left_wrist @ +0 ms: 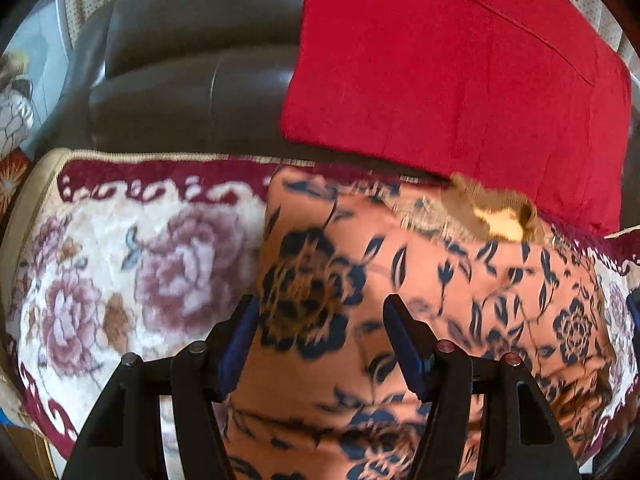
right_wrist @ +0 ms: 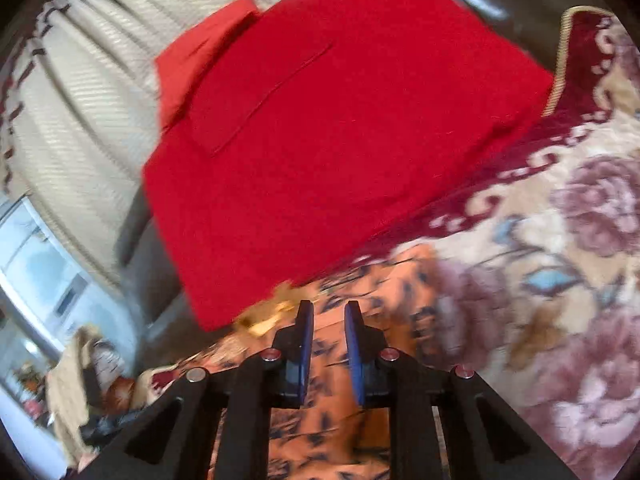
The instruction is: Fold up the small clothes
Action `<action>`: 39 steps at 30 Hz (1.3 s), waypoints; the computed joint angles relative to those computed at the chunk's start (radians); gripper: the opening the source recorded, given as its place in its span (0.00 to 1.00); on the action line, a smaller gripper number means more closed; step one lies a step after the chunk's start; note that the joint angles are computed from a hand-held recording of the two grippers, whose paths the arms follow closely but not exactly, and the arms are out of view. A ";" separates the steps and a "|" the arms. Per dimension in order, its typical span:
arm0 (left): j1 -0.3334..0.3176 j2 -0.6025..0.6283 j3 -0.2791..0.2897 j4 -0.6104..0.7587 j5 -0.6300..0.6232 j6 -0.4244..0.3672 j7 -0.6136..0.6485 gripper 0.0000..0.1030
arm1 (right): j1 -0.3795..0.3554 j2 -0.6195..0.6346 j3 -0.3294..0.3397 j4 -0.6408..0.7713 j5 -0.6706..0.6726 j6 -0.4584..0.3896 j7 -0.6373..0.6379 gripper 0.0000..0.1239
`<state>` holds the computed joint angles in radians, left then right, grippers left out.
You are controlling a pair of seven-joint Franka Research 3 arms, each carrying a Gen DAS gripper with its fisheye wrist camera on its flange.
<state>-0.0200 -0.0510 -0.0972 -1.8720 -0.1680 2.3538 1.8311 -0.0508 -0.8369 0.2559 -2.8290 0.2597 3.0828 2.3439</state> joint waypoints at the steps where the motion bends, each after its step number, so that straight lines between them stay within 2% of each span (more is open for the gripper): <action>1: -0.004 0.014 -0.010 0.012 0.042 0.009 -0.029 0.63 | 0.030 0.033 -0.024 0.021 -0.004 -0.021 -0.022 0.15; 3: -0.010 0.045 -0.020 0.039 0.108 -0.005 -0.072 0.63 | 0.078 0.094 -0.069 0.063 -0.004 -0.095 -0.058 0.16; 4: -0.012 0.061 -0.023 0.050 0.134 -0.013 -0.088 0.63 | 0.081 0.107 -0.073 0.073 -0.005 -0.138 -0.058 0.16; 5: -0.015 0.082 -0.027 0.062 0.188 -0.030 -0.117 0.63 | 0.105 0.132 -0.104 0.085 -0.032 -0.183 -0.038 0.16; 7: -0.019 0.114 -0.030 0.079 0.266 -0.083 -0.152 0.66 | 0.120 0.122 -0.117 0.060 0.024 -0.150 -0.062 0.14; 12: 0.002 0.063 -0.025 0.039 0.156 -0.055 -0.073 0.66 | 0.138 0.053 -0.136 0.029 0.041 -0.126 -0.089 0.19; 15: 0.007 -0.004 -0.011 -0.036 0.062 0.011 0.018 0.66 | 0.206 0.092 -0.170 0.044 0.059 -0.067 -0.154 0.19; 18: 0.009 -0.031 0.000 -0.082 0.095 -0.001 0.024 0.66 | 0.226 0.129 -0.165 0.085 0.057 -0.157 -0.194 0.19; 20: 0.009 -0.039 0.005 -0.102 0.100 -0.003 0.027 0.68 | 0.184 0.154 -0.120 0.115 0.023 -0.234 -0.186 0.18; 21: 0.010 -0.047 0.011 -0.113 0.086 0.002 0.034 0.68 | 0.173 0.149 -0.101 0.110 0.010 -0.229 -0.181 0.18; 24: 0.011 -0.058 0.023 -0.102 0.049 -0.037 0.039 0.68 | 0.214 0.118 -0.125 0.090 0.037 -0.218 -0.187 0.18; 26: 0.008 -0.085 0.031 -0.126 0.006 -0.015 0.079 0.68 | 0.231 0.095 -0.119 0.076 0.041 -0.195 -0.195 0.19; 28: 0.001 -0.114 0.037 -0.159 -0.019 0.018 0.115 0.68 | 0.271 0.087 -0.142 0.072 0.046 -0.184 -0.240 0.19; 29: -0.002 -0.122 0.036 -0.173 -0.006 0.028 0.124 0.68 | 0.280 0.094 -0.150 0.077 0.048 -0.204 -0.258 0.19; 31: -0.001 -0.119 0.022 -0.178 0.067 0.003 0.098 0.68 | 0.273 0.117 -0.140 0.100 0.044 -0.292 -0.258 0.19; 33: -0.004 -0.124 0.034 -0.186 0.044 -0.004 0.102 0.68 | 0.288 0.112 -0.145 0.091 0.062 -0.293 -0.264 0.18; 37: -0.003 -0.159 0.073 -0.188 -0.054 -0.054 0.164 0.68 | 0.282 0.018 -0.132 0.043 0.081 -0.284 -0.245 0.20; 38: 0.000 -0.176 0.079 -0.198 -0.058 -0.060 0.177 0.68 | 0.272 -0.011 -0.120 0.029 0.082 -0.280 -0.231 0.21; 39: 0.002 -0.196 0.086 -0.209 -0.063 -0.067 0.195 0.68 | 0.286 -0.039 -0.130 0.010 0.060 -0.260 -0.202 0.27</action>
